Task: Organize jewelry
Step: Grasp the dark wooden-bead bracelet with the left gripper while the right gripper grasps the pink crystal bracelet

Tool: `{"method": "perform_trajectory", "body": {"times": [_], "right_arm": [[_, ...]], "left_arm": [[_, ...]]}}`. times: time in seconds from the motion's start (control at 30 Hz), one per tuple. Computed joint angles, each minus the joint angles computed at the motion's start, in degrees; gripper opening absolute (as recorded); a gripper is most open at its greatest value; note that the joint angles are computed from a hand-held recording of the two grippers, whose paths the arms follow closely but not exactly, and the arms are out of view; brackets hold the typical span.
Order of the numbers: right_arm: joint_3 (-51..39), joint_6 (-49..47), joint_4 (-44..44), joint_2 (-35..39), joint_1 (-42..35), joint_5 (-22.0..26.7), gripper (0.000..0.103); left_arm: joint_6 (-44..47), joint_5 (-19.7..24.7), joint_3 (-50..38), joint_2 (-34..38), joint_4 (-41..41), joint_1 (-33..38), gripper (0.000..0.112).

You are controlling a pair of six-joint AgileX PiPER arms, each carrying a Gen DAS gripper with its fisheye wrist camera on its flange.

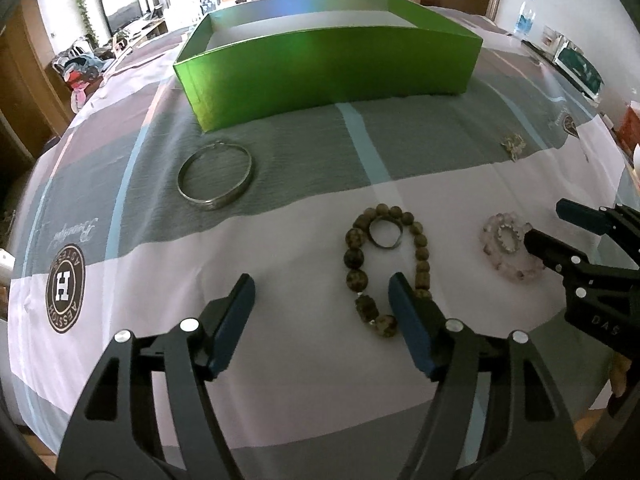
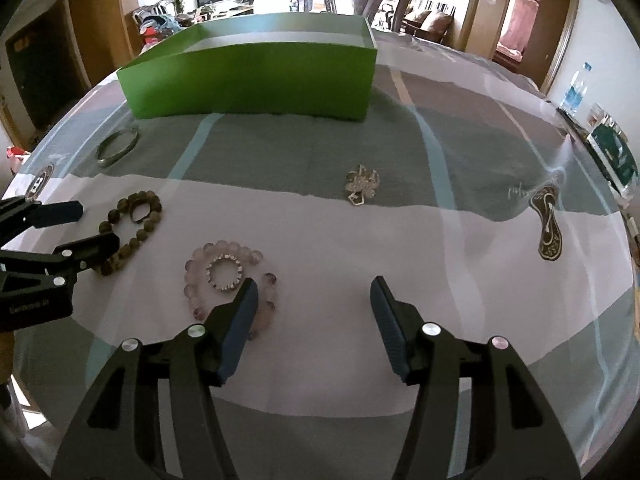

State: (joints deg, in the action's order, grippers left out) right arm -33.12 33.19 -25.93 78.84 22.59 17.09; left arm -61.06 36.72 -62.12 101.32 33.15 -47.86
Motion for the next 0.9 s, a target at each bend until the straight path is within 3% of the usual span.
{"method": "perform_trajectory", "body": {"times": [0.17, 0.6, 0.67, 0.73, 0.9], "right_arm": [[0.0, -2.2, 2.8, 0.4, -1.1, -1.3, 0.057], [1.2, 1.3, -0.7, 0.2, -1.1, -2.9, 0.057], [1.5, 0.7, -0.2, 0.0, -1.2, -3.3, 0.057], [1.8, -1.4, 1.6, -0.4, -1.2, -3.9, 0.052], [2.1, -7.0, 6.7, -1.1, 0.1, -4.5, 0.022]], "left_arm": [[-3.3, 1.4, -0.5, 0.6, 2.1, -1.5, 0.07], [-4.9, 1.8, -0.4, 0.4, 3.1, -1.9, 0.069], [-3.7, -0.1, 0.3, -0.2, 1.6, -1.3, 0.06], [-4.4, -0.1, 0.3, -0.3, 2.4, -1.7, 0.042], [-3.7, -0.8, 0.0, -0.2, 2.0, -1.9, 0.02]]}}
